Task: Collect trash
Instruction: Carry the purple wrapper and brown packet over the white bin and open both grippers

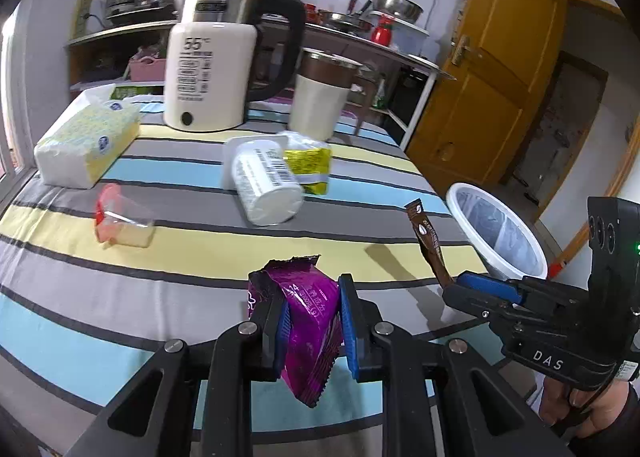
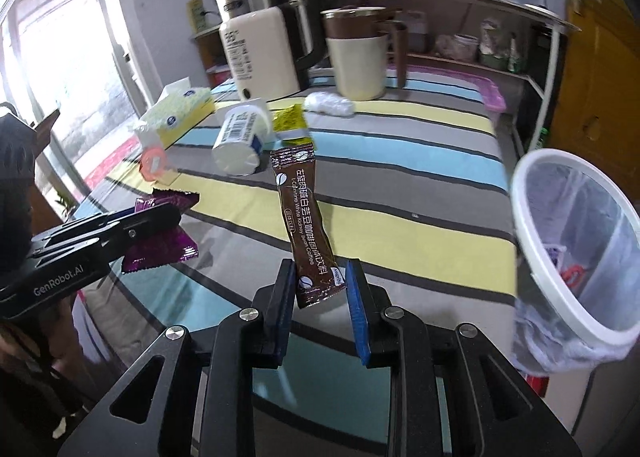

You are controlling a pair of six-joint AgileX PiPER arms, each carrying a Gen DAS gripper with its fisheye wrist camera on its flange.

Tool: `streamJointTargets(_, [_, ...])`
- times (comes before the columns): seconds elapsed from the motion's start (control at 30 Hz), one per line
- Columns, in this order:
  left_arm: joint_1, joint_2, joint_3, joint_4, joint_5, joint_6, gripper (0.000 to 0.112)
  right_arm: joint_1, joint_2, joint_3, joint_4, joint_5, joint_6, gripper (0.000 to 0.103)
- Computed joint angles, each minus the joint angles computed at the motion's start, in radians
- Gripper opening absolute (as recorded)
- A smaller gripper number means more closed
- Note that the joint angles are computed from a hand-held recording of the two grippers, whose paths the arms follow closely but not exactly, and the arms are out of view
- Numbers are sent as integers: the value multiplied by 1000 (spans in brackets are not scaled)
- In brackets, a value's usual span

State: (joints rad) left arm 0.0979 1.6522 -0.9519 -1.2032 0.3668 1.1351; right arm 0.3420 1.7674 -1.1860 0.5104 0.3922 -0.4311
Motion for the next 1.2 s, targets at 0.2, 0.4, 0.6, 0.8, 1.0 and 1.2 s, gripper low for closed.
streamJointTargets(0.2, [-56, 2, -13, 38, -13, -44, 23, -47, -40, 48, 53, -7, -42, 26])
streamJointTargets(0.4, [-113, 10, -39, 90, -23, -99, 23, -87, -77, 88, 94, -18, -83, 26])
streamJointTargets(0.6, [-161, 22, -72, 141, -29, -146, 23, -126, -110, 126, 103, -36, -96, 26])
streamJointTargets(0.8, [-207, 42, -112, 184, -30, -188, 23, -173, -141, 156, 126, -47, -125, 26])
streamJointTargets(1.0, [-257, 81, -183, 253, -23, -256, 23, -226, -163, 172, 131, -52, -134, 27])
streamJointTargets(1.2, [-313, 132, -279, 299, -2, -299, 23, -292, -179, 182, 114, -56, -121, 27])
